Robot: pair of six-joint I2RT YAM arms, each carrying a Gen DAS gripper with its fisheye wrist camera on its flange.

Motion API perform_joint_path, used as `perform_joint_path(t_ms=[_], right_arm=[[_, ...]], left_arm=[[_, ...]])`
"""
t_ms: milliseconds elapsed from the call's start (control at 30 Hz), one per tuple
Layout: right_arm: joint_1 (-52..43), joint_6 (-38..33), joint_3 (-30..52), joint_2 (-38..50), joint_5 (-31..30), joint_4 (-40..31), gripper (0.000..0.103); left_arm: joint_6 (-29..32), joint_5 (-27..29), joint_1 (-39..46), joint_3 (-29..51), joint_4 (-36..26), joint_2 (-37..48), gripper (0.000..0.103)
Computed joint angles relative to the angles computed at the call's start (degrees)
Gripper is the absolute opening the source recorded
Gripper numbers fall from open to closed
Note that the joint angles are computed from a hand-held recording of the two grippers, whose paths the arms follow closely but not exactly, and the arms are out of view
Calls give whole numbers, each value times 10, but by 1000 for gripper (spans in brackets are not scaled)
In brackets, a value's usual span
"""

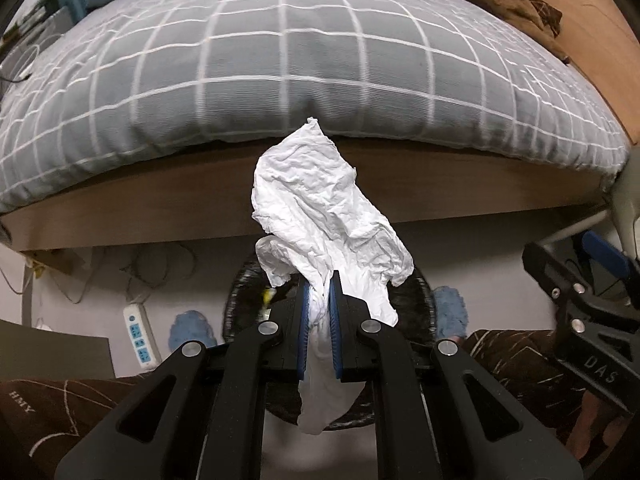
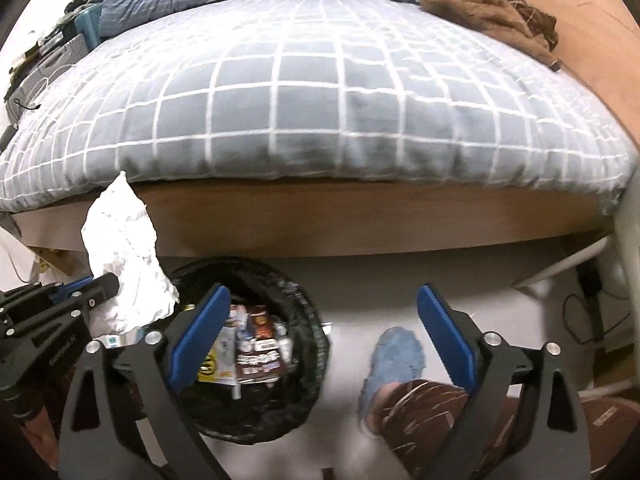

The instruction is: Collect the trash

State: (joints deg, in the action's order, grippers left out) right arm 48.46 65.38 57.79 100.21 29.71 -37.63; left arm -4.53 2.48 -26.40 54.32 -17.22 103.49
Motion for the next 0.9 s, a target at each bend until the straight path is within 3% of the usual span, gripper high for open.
perform_joint_path(t_ms=[200, 467, 567, 633, 900], right_arm=[[-12, -1, -31, -39, -2, 1, 94], [-4, -8, -7, -21, 13, -7, 94], [-9, -20, 2, -14, 5, -2, 94], [-10, -24, 9, -7, 3, -1, 94], [-2, -23, 39, 16, 7, -11, 94]], left_arm=[[-15, -5, -30, 9, 4, 17, 9], [1, -6, -21, -10, 31, 30, 14], [7, 3, -6, -15, 38, 33, 31], [8, -1, -2, -18, 37, 25, 47], [23, -19, 22, -26, 39, 2, 79]])
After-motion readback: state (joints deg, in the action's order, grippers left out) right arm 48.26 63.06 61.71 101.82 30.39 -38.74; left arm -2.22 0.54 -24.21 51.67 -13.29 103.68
